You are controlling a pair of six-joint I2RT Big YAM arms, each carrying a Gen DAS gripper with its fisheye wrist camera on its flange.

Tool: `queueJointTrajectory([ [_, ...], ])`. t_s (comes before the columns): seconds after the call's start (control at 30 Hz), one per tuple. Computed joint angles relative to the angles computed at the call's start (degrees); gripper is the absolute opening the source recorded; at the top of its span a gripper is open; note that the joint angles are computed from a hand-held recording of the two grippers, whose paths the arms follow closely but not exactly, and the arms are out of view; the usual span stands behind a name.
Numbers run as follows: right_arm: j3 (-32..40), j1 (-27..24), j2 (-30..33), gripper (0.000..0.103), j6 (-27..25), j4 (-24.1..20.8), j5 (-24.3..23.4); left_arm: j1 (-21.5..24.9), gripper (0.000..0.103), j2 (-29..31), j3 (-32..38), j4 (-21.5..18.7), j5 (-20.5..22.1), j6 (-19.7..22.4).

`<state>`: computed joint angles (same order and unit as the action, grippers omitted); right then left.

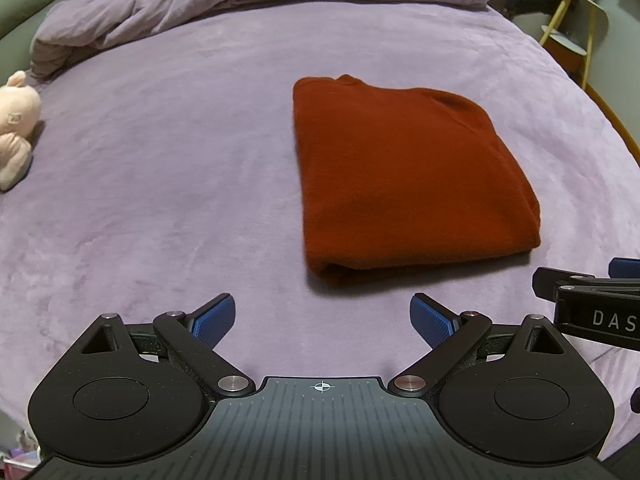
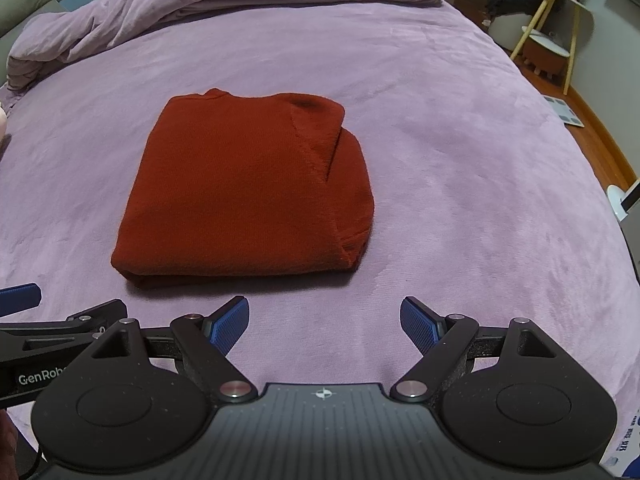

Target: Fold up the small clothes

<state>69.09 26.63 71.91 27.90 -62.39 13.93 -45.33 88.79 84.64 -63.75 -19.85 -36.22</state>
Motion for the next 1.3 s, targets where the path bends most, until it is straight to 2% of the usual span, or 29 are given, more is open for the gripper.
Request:
queueJointTrajectory([
  [0.47,-0.53,0.82,-0.55,0.083,-0.29,0.73,1.45,-0.08,0.098,-0.12,-0.08,0.62,0.45,-0.44],
  [1.17,-0.62,0.33,-0.18,0.083,-0.33,0.79,1.18,-0.21,0.097,0.35,0.69,0.71,0.57,0.0],
  [1.3,-0.72,0.48,-0.16,0.083,-0.27,0.85,1.45,-0.29,0.095,-0.39,-0.22,2.31,0.75,0.49],
])
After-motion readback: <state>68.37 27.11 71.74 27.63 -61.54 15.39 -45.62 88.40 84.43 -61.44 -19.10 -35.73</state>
